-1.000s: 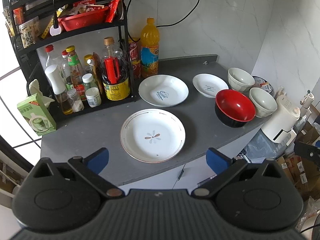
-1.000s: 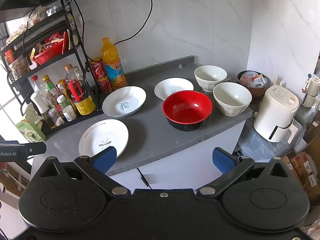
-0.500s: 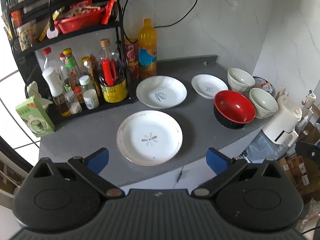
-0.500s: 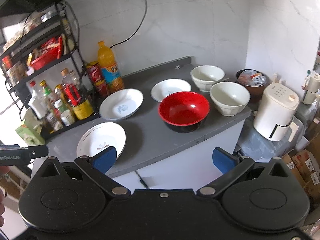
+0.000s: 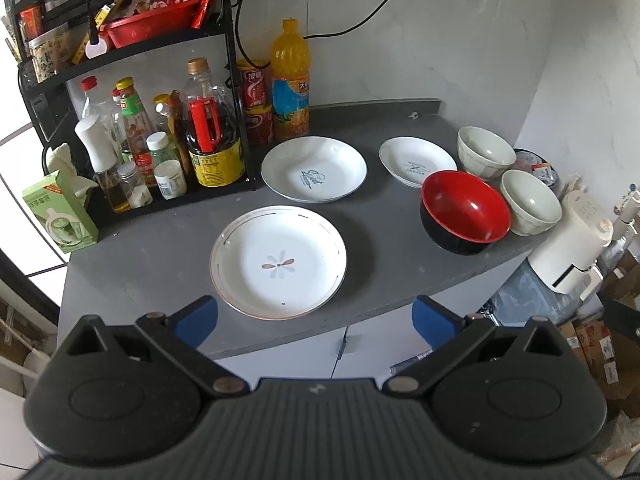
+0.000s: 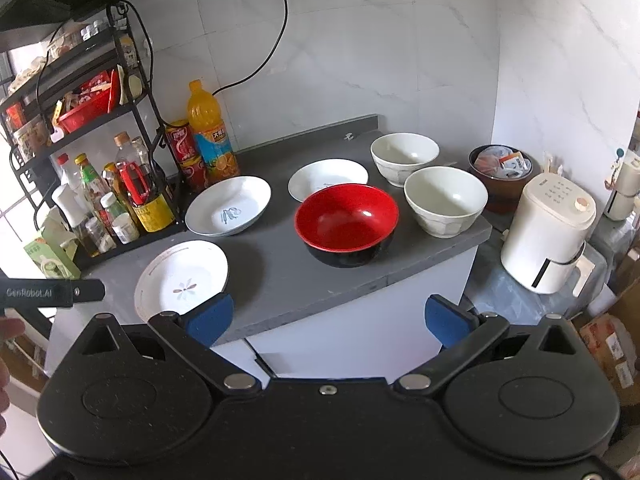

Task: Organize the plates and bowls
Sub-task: 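Move both tools toward the large cream bowl beside the red bowl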

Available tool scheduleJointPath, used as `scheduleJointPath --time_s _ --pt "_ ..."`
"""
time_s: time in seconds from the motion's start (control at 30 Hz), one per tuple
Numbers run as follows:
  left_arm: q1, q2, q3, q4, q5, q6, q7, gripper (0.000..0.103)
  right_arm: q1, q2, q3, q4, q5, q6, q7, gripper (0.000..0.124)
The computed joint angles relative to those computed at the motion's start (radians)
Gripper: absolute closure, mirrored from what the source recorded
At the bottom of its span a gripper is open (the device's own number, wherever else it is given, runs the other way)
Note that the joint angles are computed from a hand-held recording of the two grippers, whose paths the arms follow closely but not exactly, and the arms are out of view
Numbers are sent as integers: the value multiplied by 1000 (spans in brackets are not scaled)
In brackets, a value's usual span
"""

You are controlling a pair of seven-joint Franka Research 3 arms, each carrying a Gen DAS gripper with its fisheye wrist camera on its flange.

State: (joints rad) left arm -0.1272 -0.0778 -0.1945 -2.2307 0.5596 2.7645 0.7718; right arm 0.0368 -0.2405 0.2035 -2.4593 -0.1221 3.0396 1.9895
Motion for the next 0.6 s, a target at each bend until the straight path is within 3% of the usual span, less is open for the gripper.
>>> scheduleJointPath --time_s 0.3,0.6 --pt "-36 58 -20 68 92 -52 -135 1 47 3 -85 -31 97 47 -170 21" --pt "-66 119 -7 138 116 -57 -149 1 -3 49 -62 -13 133 67 -210 21"
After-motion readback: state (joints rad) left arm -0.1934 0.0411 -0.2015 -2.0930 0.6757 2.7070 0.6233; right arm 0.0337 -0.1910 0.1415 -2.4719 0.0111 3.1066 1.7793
